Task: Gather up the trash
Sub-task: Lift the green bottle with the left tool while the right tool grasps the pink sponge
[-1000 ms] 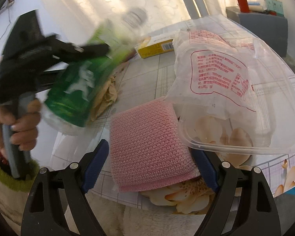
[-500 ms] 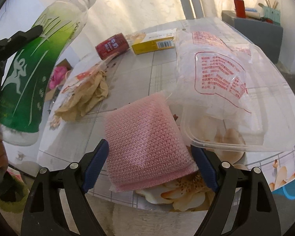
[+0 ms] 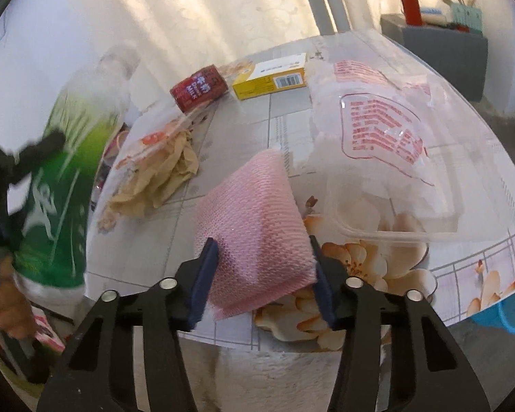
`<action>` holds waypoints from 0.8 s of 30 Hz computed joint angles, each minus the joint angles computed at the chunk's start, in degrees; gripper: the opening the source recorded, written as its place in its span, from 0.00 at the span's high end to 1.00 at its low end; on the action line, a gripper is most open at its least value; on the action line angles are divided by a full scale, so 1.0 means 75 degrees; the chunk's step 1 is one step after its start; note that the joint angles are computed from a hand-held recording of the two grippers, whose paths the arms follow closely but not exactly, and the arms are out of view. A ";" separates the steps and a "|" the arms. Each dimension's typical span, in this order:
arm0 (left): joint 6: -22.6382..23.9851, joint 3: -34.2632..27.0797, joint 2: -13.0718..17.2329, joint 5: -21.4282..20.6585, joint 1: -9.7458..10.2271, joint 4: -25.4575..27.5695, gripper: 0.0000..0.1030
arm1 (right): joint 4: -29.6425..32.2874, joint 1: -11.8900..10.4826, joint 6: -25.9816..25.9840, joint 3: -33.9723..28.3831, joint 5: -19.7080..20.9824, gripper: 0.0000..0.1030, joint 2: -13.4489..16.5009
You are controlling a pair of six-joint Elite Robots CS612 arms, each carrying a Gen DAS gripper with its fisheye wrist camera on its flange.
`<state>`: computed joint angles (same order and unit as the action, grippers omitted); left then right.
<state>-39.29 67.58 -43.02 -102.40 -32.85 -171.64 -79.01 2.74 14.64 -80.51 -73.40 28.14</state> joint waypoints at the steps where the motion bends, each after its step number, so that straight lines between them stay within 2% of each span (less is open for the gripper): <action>1: 0.0005 0.0086 -0.0045 0.0038 -0.0001 -0.0066 0.47 | 0.0009 -0.0013 0.0064 -0.0018 0.0049 0.57 0.0002; 6: 0.0057 0.0408 -0.0193 0.0299 -0.0007 -0.0429 0.47 | 0.0050 0.0040 0.0104 -0.0051 -0.0029 0.65 -0.0053; 11: 0.0073 0.0545 -0.0254 0.0325 0.0024 -0.0531 0.47 | -0.0042 0.0152 0.0132 -0.0091 -0.0227 0.71 -0.0101; 18: 0.0116 0.0632 -0.0297 0.0356 0.0004 -0.0682 0.47 | -0.0250 0.0196 0.0232 -0.0168 -0.0187 0.73 -0.0116; 24: 0.0264 0.0593 -0.0282 0.0379 -0.0029 -0.0684 0.47 | -0.0470 0.0105 0.0425 -0.0367 0.0148 0.74 -0.0086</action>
